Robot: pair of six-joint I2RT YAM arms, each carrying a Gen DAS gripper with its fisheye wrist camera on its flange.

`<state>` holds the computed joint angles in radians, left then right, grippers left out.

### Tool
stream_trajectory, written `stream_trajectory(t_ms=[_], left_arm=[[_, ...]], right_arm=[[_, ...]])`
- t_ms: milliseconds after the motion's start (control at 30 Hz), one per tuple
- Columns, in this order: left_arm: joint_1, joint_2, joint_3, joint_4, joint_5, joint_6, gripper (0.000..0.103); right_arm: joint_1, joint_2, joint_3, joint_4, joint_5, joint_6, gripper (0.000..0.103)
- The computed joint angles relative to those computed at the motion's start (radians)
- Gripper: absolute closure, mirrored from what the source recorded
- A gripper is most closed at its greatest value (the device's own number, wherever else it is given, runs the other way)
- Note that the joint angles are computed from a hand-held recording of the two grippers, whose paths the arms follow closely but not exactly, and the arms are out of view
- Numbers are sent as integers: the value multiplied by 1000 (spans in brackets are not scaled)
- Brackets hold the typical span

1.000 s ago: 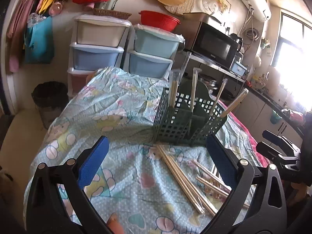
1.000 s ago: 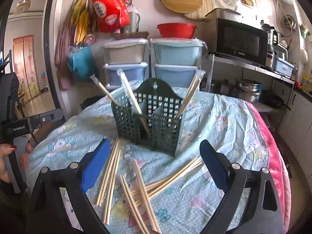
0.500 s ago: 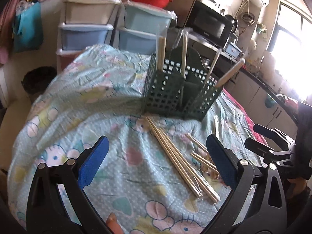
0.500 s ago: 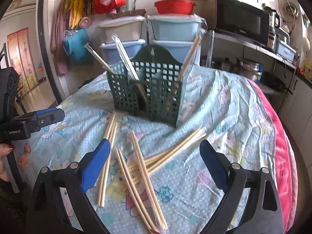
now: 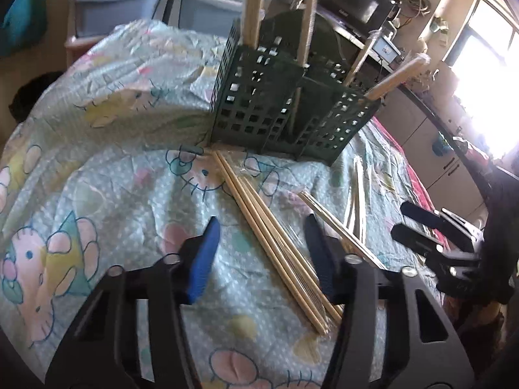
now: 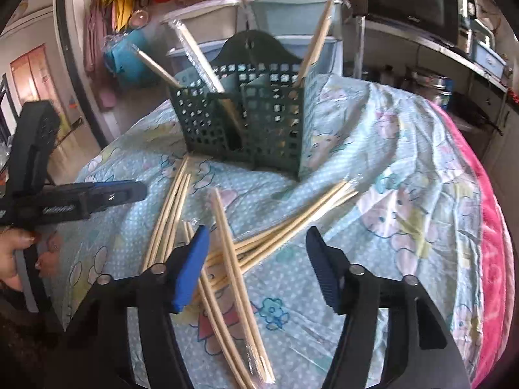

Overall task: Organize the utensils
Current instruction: 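Close the right tool on a wooden chopstick while the left tool grasps another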

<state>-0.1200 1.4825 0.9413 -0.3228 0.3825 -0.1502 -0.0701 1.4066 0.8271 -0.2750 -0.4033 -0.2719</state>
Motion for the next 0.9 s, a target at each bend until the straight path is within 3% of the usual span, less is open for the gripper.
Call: stream_trajectory(t_ms=[100, 500, 667, 900], left_arm=[[16, 67, 56, -16, 21, -13, 65], [41, 260, 238, -56, 23, -55, 66], [62, 335, 308, -67, 91, -104, 71], [63, 387, 352, -60, 81, -140, 80]], right_arm=[[28, 29, 28, -17, 0, -10, 51], [105, 122, 115, -43, 14, -44, 57], [120, 192, 177, -75, 5, -52, 62], [150, 299, 281, -152, 9, -68, 66]])
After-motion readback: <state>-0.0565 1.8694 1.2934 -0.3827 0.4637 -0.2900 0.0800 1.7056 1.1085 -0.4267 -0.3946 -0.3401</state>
